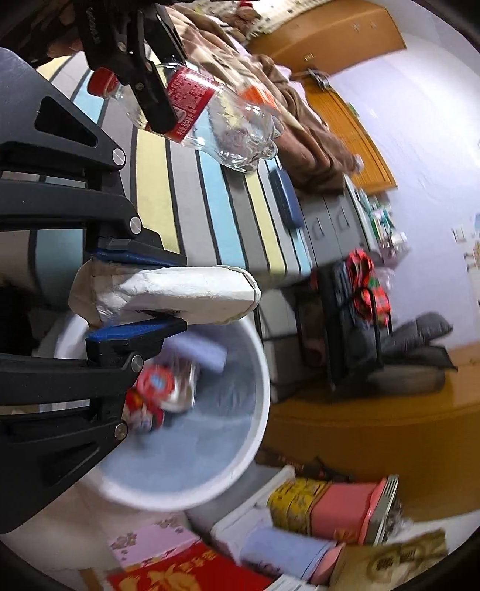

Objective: Collect trash
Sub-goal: 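Carry the bottle and paper cup over the bin and release both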

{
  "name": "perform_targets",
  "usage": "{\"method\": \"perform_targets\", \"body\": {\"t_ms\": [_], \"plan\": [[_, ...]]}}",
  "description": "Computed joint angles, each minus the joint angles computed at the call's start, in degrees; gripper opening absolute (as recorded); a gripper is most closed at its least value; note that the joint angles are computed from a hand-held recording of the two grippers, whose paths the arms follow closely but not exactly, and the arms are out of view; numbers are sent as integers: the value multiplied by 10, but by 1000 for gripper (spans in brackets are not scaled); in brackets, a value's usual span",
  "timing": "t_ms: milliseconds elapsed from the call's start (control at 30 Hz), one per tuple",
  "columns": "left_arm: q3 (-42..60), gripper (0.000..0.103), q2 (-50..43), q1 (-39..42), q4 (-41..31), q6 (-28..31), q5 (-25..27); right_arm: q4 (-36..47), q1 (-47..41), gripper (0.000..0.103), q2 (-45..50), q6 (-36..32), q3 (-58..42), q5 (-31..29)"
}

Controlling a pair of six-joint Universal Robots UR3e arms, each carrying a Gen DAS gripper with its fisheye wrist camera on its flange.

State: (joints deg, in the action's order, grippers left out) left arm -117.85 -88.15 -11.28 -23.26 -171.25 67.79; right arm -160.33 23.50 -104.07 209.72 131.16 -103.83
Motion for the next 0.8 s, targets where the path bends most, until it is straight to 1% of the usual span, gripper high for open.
{"method": "perform_targets", "body": {"t_ms": [233,333,433,567,700,767,800], "plan": [[113,67,-109,-99,-8,-25,21,50,-86,28,-88,-27,64,30],[167,67,-160,-133,-17,-38,37,65,-128,28,-108,-47,83,60],[223,67,-207,-153,-39,-48,41,70,-153,28,-109,-60,97,66],[271,67,-249,-177,-48,-48,68,81,-182,28,-126,-77,113,81],[303,68,-277,-179,-64,-50,60,94,-199,28,-123,-89,112,83],[303,68,-283,-182,-59,-50,64,93,-200,32,-122,-93,113,79],[303,69,-283,-181,-59,-52,65,97,-203,40,-121,-98,113,79]]}}
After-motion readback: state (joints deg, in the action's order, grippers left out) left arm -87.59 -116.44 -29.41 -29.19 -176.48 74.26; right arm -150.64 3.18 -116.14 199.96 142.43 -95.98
